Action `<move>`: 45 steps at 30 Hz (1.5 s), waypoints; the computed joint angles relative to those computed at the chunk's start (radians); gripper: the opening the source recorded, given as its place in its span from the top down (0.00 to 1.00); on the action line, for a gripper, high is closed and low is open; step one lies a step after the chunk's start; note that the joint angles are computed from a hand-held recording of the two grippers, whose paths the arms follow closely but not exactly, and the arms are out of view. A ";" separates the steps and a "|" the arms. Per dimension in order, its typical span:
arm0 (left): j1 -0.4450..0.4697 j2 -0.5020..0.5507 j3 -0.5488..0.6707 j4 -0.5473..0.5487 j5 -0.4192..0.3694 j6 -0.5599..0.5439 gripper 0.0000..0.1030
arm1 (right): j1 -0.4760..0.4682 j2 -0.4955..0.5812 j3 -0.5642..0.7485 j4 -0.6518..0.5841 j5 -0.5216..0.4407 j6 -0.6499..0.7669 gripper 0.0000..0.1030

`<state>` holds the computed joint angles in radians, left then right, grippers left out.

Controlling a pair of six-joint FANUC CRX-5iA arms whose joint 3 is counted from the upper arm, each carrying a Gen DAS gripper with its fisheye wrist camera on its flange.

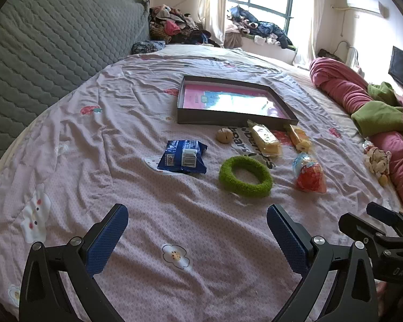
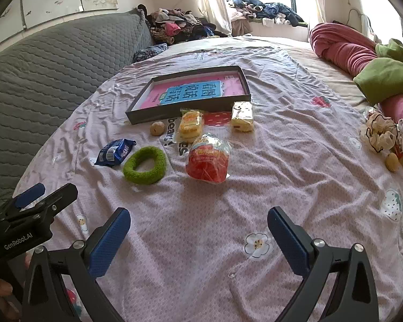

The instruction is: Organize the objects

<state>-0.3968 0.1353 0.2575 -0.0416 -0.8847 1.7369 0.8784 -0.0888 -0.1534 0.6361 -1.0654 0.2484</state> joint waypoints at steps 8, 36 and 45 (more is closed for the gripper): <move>0.016 -0.017 -0.020 0.027 0.010 -0.022 0.00 | 0.014 0.002 0.014 0.017 -0.024 -0.011 0.00; 0.054 -0.084 -0.035 0.078 0.030 -0.081 0.00 | 0.074 0.023 0.105 0.072 -0.107 0.000 0.00; 0.059 -0.084 0.001 0.052 0.031 -0.063 0.00 | 0.072 0.041 0.155 0.097 -0.151 0.021 0.00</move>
<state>-0.3380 0.0513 0.2586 0.0105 -0.8540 1.6742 0.9506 -0.0477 0.0017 0.7327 -1.2160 0.2695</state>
